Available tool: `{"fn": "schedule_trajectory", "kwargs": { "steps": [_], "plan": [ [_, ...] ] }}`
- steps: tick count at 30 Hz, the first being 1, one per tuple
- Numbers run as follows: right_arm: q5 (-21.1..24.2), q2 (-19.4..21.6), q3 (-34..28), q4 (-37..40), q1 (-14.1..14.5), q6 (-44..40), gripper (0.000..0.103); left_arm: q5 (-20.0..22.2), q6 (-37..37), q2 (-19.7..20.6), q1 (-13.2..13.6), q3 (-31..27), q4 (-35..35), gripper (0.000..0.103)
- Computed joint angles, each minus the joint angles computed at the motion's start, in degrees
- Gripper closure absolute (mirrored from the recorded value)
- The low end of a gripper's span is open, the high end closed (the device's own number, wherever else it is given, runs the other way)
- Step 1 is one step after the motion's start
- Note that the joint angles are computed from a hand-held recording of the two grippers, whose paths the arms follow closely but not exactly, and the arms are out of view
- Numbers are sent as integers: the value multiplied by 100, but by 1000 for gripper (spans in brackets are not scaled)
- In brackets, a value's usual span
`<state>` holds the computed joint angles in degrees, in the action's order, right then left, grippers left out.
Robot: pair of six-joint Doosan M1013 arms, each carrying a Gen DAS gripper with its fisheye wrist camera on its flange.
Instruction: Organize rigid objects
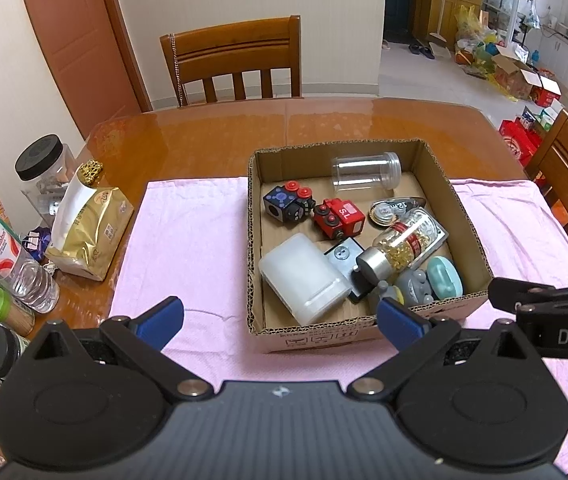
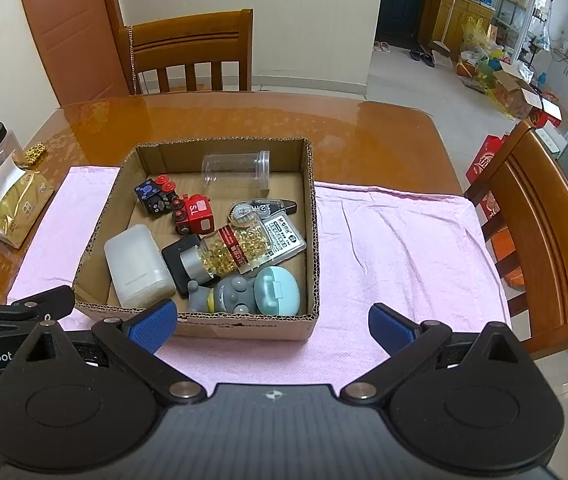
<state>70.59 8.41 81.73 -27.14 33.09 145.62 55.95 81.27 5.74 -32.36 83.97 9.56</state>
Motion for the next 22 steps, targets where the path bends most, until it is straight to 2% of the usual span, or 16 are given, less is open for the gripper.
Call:
{"fn": "schedule_trajectory", "kwargs": {
  "steps": [22],
  "plan": [
    [-13, -14, 6, -81, 10, 59, 0, 31, -39, 8, -13, -53, 33, 1]
  ]
}}
